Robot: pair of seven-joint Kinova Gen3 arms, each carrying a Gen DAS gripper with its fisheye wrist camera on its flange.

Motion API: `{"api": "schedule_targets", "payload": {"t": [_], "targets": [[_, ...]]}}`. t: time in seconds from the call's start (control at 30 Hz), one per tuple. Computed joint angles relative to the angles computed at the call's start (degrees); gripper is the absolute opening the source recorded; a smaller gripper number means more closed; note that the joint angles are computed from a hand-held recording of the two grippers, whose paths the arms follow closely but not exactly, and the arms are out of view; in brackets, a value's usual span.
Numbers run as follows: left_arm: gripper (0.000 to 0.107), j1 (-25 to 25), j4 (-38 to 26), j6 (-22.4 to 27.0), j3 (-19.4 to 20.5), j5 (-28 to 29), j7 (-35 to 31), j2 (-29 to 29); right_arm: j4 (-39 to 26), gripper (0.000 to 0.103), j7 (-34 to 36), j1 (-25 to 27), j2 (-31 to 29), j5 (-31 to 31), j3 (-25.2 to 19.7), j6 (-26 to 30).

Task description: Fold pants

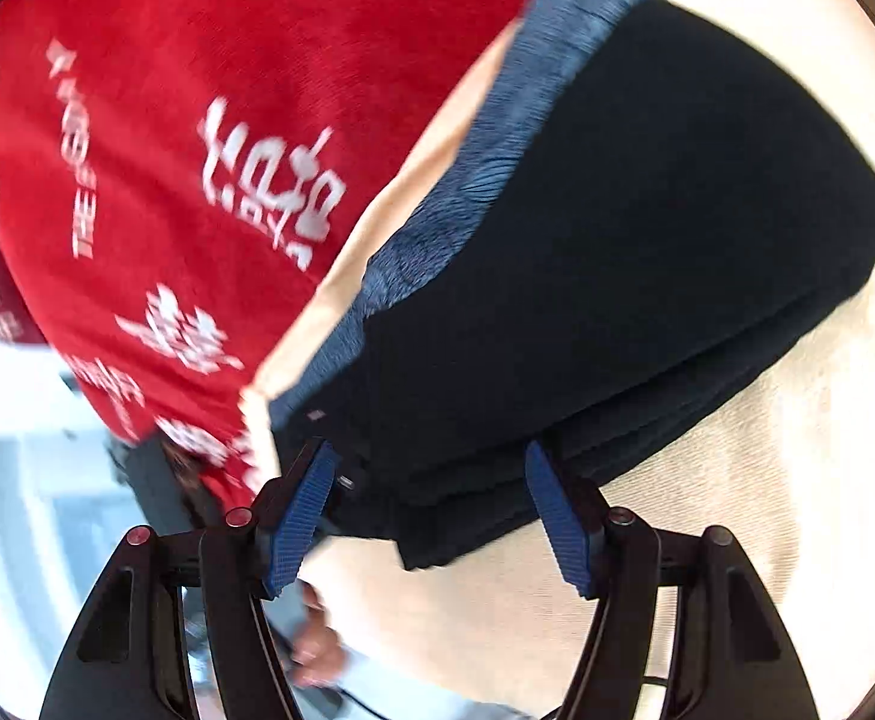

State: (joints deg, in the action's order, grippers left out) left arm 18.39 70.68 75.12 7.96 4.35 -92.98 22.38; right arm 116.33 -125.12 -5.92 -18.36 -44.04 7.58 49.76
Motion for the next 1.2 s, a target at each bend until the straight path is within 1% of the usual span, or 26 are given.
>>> {"api": "schedule_targets", "payload": {"t": [0.03,0.07,0.13,0.2,0.23,0.27,0.3,0.33,0.37,0.4,0.43,0.47,0.5,0.53,0.6,0.63,0.7,0.77,0.8,0.83,0.9,0.97,1.03,1.1,1.17,1.2], "targets": [[0.088,0.81,-0.16,0.80,1.18,-0.38,1.40,-0.30,1.57,0.070,0.46,-1.41,-0.25,-2.33,1.36,-1.74],[0.088,1.31,0.57,0.66,1.30,-0.82,1.89,-0.44,3.03,0.070,1.51,-1.91,-0.41,-4.66,1.99,-2.89],[0.088,2.52,1.96,0.51,0.31,-1.11,2.41,-0.53,5.44,0.070,3.49,-2.66,0.09,-9.32,2.77,-4.74],[0.089,1.75,3.32,-0.31,0.32,0.09,2.68,-0.95,7.97,0.070,5.91,-6.05,0.88,-13.98,5.58,-8.73],[0.094,1.75,3.55,-0.36,0.22,0.06,3.21,-1.05,9.23,0.070,6.85,-6.54,0.94,-16.31,6.01,-10.36],[0.097,2.08,4.32,-0.89,0.05,-0.67,3.69,-1.47,10.14,0.070,7.96,-5.97,0.62,-18.29,5.91,-11.08],[0.098,1.99,5.89,-1.74,-0.04,-0.83,3.42,-2.22,10.98,0.067,8.96,-4.34,0.66,-20.34,4.93,-11.40],[0.098,1.69,6.40,-2.10,0.21,-0.69,3.31,-2.47,11.19,0.062,9.37,-3.04,1.23,-21.45,4.09,-11.32],[0.098,1.05,6.94,-2.47,0.15,-0.36,2.76,-2.53,11.05,0.042,9.34,-1.89,1.68,-21.64,3.61,-10.31],[0.098,0.59,7.39,-2.90,0.15,-0.13,2.34,-2.56,10.44,0.009,8.81,-1.61,2.22,-20.89,3.74,-9.16],[0.098,-0.13,7.93,-3.18,0.06,-0.01,1.53,-2.63,9.45,0.005,7.66,-1.10,2.44,-19.21,3.35,-8.16],[0.098,0.07,7.64,-2.52,-0.11,-0.59,1.64,-2.65,8.12,0.005,6.85,0.46,1.97,-16.88,2.43,-6.67],[0.098,0.83,6.30,-2.80,-0.70,-0.89,2.25,-1.62,5.99,0.005,6.75,2.91,2.18,-14.55,0.62,-4.47],[0.098,1.07,5.78,-2.14,-0.23,-2.11,3.19,-1.65,3.35,0.005,7.15,5.38,2.64,-12.22,-1.52,-2.14],[0.098,0.57,6.49,-1.98,-0.53,-2.48,3.19,-2.94,-1.93,0.005,7.57,8.66,4.15,-7.56,-5.33,1.78],[0.098,0.02,6.96,-2.05,-0.64,-2.28,3.06,-3.57,-4.03,0.005,6.81,8.83,5.05,-5.24,-5.97,3.58],[0.098,-1.08,7.86,-1.96,-1.00,-2.37,2.69,-4.72,-6.42,0.005,4.77,6.30,6.79,-1.45,-5.78,4.98],[0.098,-1.99,8.01,-1.55,-1.18,-2.54,2.20,-5.21,-6.85,0.005,2.51,2.56,8.72,0.77,-5.05,4.49],[0.098,-2.28,8.12,-1.27,-1.26,-2.71,2.11,-5.48,-6.42,0.005,1.67,1.76,9.40,1.14,-5.48,3.76],[0.098,-2.48,8.20,-1.09,-1.26,-2.87,1.96,-5.69,-5.99,0.005,0.70,1.80,9.87,1.72,-6.45,3.05],[0.098,-2.34,6.98,0.06,-1.13,-3.53,2.04,-5.77,-3.82,0.005,0.11,4.77,8.39,2.10,-9.65,1.83],[0.098,-3.31,6.72,1.04,-1.36,-3.94,0.43,-6.75,-4.77,0.006,0.66,6.83,8.52,2.30,-11.15,3.44],[0.098,-3.03,6.22,1.57,-1.22,-4.41,0.47,-6.96,-7.60,0.010,2.90,4.84,9.72,3.31,-8.76,7.97],[0.098,-2.41,4.53,2.85,-0.89,-4.47,1.06,-6.70,-11.05,0.016,5.50,-0.40,10.61,5.73,-4.29,12.63],[0.098,-1.84,2.68,4.10,-0.53,-4.16,1.40,-6.69,-14.40,0.017,5.95,-4.40,10.34,9.91,-0.82,17.29],[0.098,-1.48,1.65,4.68,-0.31,-3.91,1.61,-6.69,-15.16,0.017,6.13,-4.81,9.19,11.69,0.34,19.46]]}}
